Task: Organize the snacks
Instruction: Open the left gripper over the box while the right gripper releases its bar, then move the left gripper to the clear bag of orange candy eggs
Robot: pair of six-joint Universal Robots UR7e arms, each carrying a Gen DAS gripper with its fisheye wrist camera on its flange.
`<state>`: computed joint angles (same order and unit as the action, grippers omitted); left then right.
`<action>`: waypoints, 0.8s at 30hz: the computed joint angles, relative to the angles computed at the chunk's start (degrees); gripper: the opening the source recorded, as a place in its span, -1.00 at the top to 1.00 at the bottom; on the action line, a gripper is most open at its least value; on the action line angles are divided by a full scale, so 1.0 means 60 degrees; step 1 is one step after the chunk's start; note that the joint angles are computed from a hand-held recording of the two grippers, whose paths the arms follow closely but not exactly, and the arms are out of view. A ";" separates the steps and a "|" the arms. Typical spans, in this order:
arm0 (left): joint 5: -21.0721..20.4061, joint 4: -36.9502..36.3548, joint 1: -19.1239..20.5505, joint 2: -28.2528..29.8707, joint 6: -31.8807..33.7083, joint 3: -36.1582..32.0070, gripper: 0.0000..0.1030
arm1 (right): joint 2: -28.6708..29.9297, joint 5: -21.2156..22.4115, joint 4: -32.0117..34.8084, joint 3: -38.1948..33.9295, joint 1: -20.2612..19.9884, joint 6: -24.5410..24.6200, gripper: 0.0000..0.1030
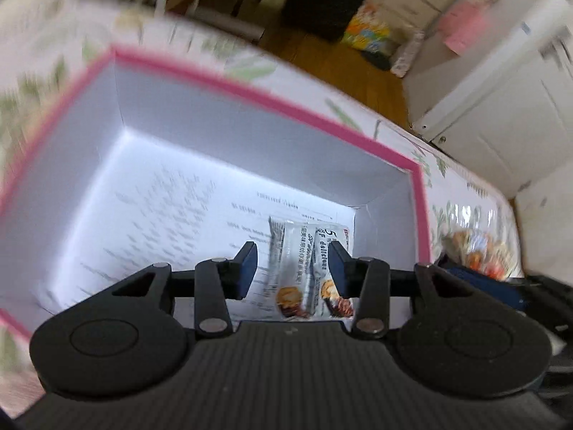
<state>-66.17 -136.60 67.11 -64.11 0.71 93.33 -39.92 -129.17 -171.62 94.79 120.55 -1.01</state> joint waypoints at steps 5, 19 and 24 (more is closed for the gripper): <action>-0.0196 0.0083 -0.0666 -0.0980 0.1100 0.0682 0.18 | -0.1326 -0.0998 -0.1184 0.1847 0.0697 0.1520 0.00; -0.1434 0.0865 -0.2023 -0.2333 0.1618 0.2390 0.35 | -0.2832 -0.1027 -0.2966 0.4770 0.0725 0.3005 -0.10; -0.1610 0.0366 -0.1942 -0.2412 0.1748 0.3233 0.41 | -0.2498 -0.0496 -0.2920 0.5006 0.0335 0.2031 -0.10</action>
<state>-75.83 -134.41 55.45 -78.58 11.20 112.73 -54.91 -132.15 -189.14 124.82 122.56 11.18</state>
